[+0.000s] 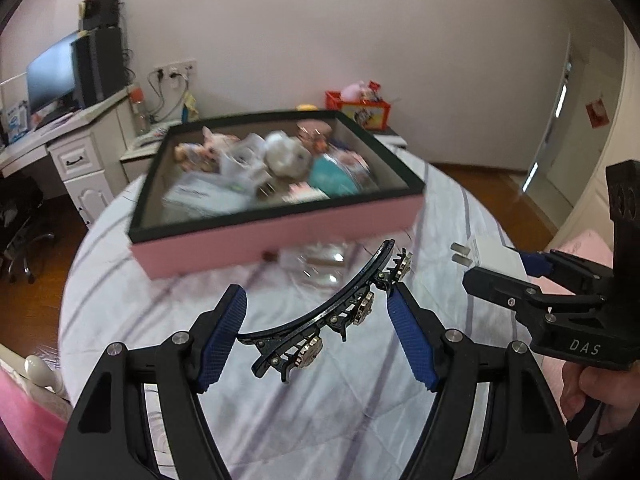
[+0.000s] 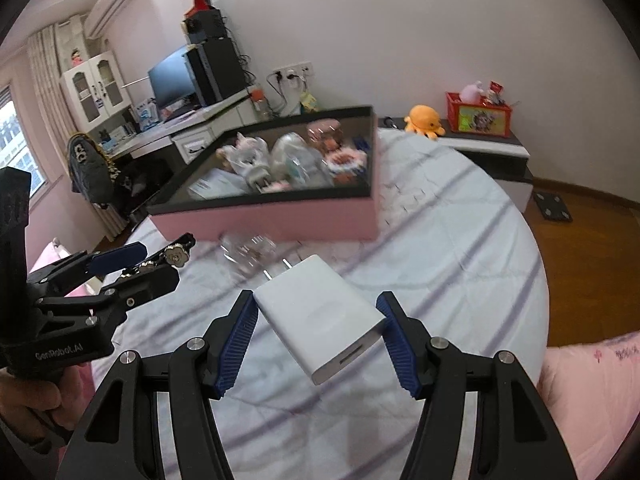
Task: Organize rigid objects
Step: 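Carry the hair clip and charger over the pink box and lower them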
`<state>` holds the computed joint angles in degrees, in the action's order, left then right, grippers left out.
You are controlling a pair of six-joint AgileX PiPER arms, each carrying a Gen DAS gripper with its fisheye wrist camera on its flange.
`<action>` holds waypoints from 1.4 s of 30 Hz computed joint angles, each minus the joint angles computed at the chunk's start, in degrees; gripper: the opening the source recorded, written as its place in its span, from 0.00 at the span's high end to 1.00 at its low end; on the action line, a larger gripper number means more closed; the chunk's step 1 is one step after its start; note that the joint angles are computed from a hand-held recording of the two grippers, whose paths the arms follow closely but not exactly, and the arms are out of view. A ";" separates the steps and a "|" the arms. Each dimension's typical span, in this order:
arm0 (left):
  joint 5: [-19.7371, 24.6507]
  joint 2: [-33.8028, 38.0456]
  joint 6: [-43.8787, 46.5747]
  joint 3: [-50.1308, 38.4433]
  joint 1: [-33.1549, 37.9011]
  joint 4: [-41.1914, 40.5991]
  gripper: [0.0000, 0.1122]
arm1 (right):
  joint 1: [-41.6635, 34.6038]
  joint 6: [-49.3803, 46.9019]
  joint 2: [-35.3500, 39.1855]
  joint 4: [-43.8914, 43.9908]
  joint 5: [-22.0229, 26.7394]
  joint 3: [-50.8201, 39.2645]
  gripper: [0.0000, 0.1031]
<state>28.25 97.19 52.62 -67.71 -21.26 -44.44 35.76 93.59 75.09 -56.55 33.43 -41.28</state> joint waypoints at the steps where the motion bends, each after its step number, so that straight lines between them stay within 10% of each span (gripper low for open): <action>1: -0.11 -0.11 -0.11 -0.56 0.55 -0.05 0.34 | -0.52 -1.96 0.24 0.88 -0.58 -1.27 0.39; 28: 5.96 26.06 -29.17 -45.63 1.01 21.53 0.33 | -23.05 -56.53 24.90 37.87 -6.30 -40.05 0.39; 42: 14.00 38.04 -37.48 -60.98 -0.37 29.09 0.26 | -27.09 -67.94 33.44 52.48 -6.25 -45.81 0.38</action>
